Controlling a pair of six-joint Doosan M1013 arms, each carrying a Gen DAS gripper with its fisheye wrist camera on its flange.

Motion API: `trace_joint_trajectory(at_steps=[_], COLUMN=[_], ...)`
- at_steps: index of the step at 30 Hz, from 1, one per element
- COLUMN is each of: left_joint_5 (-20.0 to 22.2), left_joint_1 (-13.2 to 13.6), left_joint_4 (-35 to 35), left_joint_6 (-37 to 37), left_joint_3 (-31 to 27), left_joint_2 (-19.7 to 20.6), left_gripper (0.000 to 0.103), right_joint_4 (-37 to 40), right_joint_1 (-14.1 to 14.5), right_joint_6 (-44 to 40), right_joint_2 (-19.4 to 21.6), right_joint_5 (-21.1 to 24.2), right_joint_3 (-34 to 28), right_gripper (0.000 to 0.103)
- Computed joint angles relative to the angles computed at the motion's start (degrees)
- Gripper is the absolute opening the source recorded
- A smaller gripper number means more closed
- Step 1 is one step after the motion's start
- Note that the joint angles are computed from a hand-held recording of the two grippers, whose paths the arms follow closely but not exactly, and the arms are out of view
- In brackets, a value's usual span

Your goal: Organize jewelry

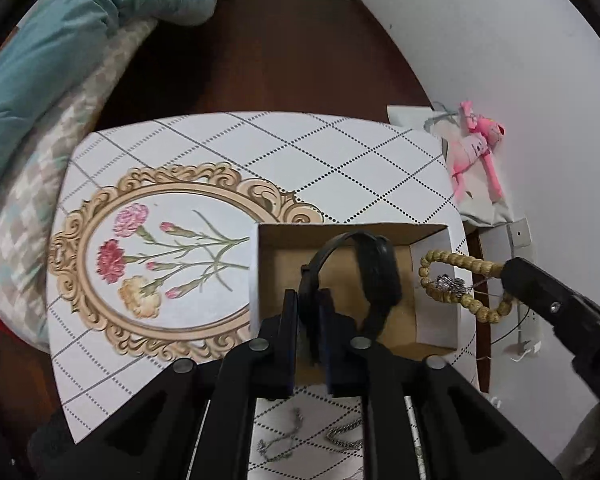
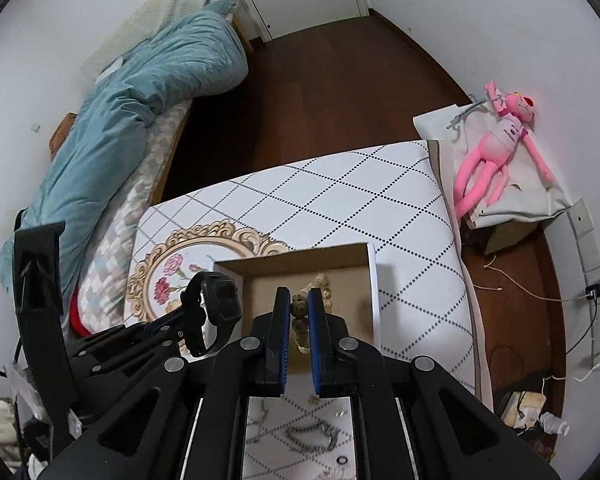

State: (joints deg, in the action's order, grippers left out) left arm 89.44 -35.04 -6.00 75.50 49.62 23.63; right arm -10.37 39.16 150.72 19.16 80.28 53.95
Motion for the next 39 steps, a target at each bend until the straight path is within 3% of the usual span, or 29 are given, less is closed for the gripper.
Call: trace_joint_trajectory(at_steps=[3, 5, 7, 8, 9, 11, 12, 15, 19, 23, 39], left_joint_5=[-0.2, -1.0, -2.4, -3.1, -3.0, -3.5, -4.2, -6.6, -9.8, -10.9, -12.0], left_joint_1=[-0.4, -0.7, -0.5, -0.5, -0.5, -0.5, -0.6, -1.0, -1.5, -2.1, -3.2], left_joint_4=[2.5, 4.0, 4.6, 4.8, 5.4, 6.1, 6.7, 9.4, 11.8, 13.7, 15.4], left_joint_6=[0.2, 0.5, -0.3, -0.3, -0.4, -0.6, -1.0, -1.5, -1.8, -2.3, -3.9], left_joint_3=[-0.8, -0.5, 0.7, 1.5, 1.8, 3.3, 4.4, 7.3, 10.7, 12.6, 15.3], left_joint_2=[0.6, 0.3, -0.5, -1.0, -1.1, -1.8, -2.4, -3.8, -5.5, -6.4, -9.1], left_gripper=[0.021, 0.059, 0.070, 0.070, 0.071, 0.073, 0.074, 0.088, 0.103, 0.103, 0.103], right_joint_4=[2.5, 5.5, 6.2, 5.9, 5.0, 2.5, 1.4, -2.3, -7.5, -10.2, -15.7], right_joint_1=[-1.1, -2.1, -2.2, -2.2, -1.9, -1.2, -0.7, 0.5, 2.3, 3.3, 5.7], right_joint_6=[-1.9, -3.1, -3.5, -3.5, -3.0, -2.8, -2.8, -2.4, -2.5, -3.5, -3.1], right_joint_2=[0.8, 1.2, 1.5, 1.4, 1.3, 1.3, 1.2, 1.0, 2.0, 2.8, 2.5], right_joint_5=[-0.9, -0.5, 1.0, 1.7, 2.2, 4.4, 5.4, 8.5, 13.5, 15.9, 18.1], right_joint_3=[0.2, 0.9, 1.3, 1.7, 2.0, 2.2, 2.5, 3.1, 2.4, 2.3, 1.7], right_gripper=[0.009, 0.010, 0.010, 0.014, 0.019, 0.043, 0.047, 0.058, 0.093, 0.103, 0.103])
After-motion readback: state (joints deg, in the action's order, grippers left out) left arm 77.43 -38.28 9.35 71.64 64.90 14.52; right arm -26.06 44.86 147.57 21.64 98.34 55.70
